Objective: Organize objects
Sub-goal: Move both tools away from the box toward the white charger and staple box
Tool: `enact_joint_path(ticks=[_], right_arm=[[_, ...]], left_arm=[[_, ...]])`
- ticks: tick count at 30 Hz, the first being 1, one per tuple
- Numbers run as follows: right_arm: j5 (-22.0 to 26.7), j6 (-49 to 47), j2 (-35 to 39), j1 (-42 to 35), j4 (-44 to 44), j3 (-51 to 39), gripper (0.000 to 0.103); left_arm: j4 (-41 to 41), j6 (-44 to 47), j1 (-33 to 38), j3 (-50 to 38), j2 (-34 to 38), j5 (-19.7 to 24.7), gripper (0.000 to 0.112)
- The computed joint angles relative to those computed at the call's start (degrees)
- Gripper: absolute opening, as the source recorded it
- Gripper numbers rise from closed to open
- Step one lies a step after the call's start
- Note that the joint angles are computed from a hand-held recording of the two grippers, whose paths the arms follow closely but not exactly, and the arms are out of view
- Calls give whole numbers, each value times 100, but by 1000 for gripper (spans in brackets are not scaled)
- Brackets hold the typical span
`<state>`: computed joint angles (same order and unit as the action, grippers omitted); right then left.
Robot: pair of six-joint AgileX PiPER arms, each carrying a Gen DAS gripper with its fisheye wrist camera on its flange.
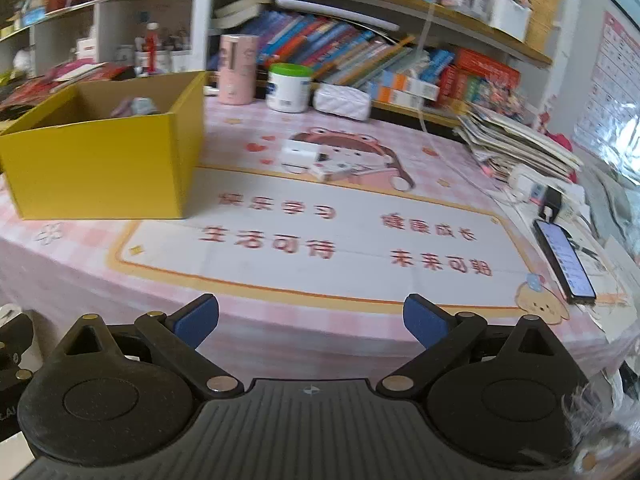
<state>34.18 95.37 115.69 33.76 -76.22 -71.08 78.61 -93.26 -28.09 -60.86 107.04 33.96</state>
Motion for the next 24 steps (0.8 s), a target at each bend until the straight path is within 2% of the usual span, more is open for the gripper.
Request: enact_joint_path(ticks=[6,12,19,24], right_arm=[[-249,-351,135,-540,245,-124,100],[-542,-996,304,-1147,529,-443,100],[-853,-2287,727,-1926,1524,-1390,100],[-1000,-3434,1084,-2353,2383,-2199,100]], left_arm=[[-642,880,-165,-931,604,-11,99],[-1496,1932,-276,-2243,1351,42,99],[-2509,3375,-361,-4035,2297,156,99],[-3448,4399,-383,-5732,3187,523,99]])
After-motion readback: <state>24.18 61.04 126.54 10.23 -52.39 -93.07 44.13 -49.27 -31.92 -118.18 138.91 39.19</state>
